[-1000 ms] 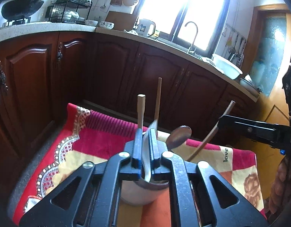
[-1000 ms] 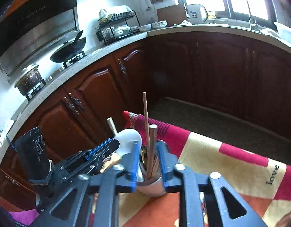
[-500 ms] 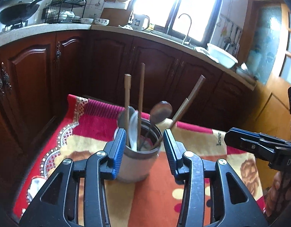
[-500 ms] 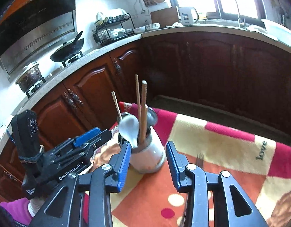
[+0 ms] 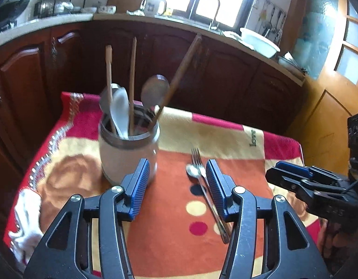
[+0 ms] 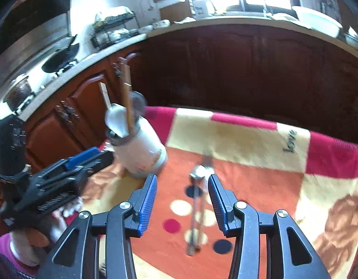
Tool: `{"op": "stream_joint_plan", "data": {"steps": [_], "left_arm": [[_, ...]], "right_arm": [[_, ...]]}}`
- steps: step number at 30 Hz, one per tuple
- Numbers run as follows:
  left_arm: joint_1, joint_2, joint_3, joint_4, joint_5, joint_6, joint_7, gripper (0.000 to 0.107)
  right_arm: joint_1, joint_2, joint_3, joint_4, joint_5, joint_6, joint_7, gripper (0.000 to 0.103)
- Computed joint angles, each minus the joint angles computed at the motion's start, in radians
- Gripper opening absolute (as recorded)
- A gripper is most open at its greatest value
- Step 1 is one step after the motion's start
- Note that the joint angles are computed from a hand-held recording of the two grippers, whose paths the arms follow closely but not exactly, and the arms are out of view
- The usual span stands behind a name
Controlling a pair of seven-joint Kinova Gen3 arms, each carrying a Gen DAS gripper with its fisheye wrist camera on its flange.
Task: Organize utensils
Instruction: 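Grasp the steel spoon with the left tool while the right tool grasps the steel fork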
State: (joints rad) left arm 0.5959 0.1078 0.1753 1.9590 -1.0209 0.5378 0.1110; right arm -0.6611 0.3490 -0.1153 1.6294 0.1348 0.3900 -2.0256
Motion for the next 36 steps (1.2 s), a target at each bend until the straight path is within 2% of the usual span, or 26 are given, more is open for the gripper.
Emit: {"op": "stream_joint_plan", "data": {"steps": [3,5,6,9,12,16,18,20,24,28,32,34,36], "left_arm": [[-0.013,0.028,0.001,-0.008,0.073,-0.024,-0.049,0.050],[-0.014,0.044,-0.009,-0.010,0.120,-0.040,-0.080,0.050],[-0.012,0.049,-0.018,-0.008,0.137,-0.052,-0.091,0.050],[0.000,0.061,-0.042,-0.001,0.171,-0.067,-0.120,0.050],[-0.001,0.073,-0.054,-0.002,0.220,-0.073,-0.177,0.050],[-0.008,0.088,-0.075,-0.007,0.280,-0.088,-0.240,0.050],[-0.013,0.098,-0.084,-0.011,0.317,-0.104,-0.271,0.050],[-0.015,0.111,-0.092,-0.021,0.353,-0.115,-0.307,0.050],[-0.006,0.149,-0.106,-0.061,0.418,-0.121,-0.381,0.050],[-0.022,0.200,-0.102,-0.113,0.518,-0.129,-0.482,0.050],[-0.058,0.267,-0.084,-0.187,0.634,-0.120,-0.592,0.050],[-0.073,0.310,-0.076,-0.239,0.685,-0.102,-0.648,0.050],[-0.055,0.345,-0.099,-0.283,0.710,-0.079,-0.668,0.050]], "right_arm": [[0.020,0.024,0.003,0.020,-0.010,-0.014,0.005,0.043],[0.059,0.059,-0.028,0.011,-0.040,-0.018,0.044,0.035],[0.076,0.082,-0.044,-0.003,-0.058,-0.008,0.067,0.035],[0.104,0.161,-0.073,-0.077,-0.104,0.044,0.128,0.033],[0.074,0.248,-0.043,-0.177,-0.111,0.126,0.145,0.031],[0.088,0.331,-0.049,-0.268,-0.147,0.193,0.172,0.020],[0.088,0.349,-0.041,-0.278,-0.160,0.193,0.171,0.015],[0.110,0.345,-0.055,-0.255,-0.185,0.157,0.184,0.007],[0.104,0.301,-0.017,-0.178,-0.197,0.108,0.132,0.007],[0.139,0.219,-0.023,-0.025,-0.220,0.043,0.101,0.006],[0.194,0.151,-0.073,0.085,-0.251,0.027,0.122,0.006],[0.256,0.140,-0.130,0.104,-0.287,0.019,0.180,0.006],[0.314,0.129,-0.177,0.129,-0.336,-0.028,0.243,0.011]]}}
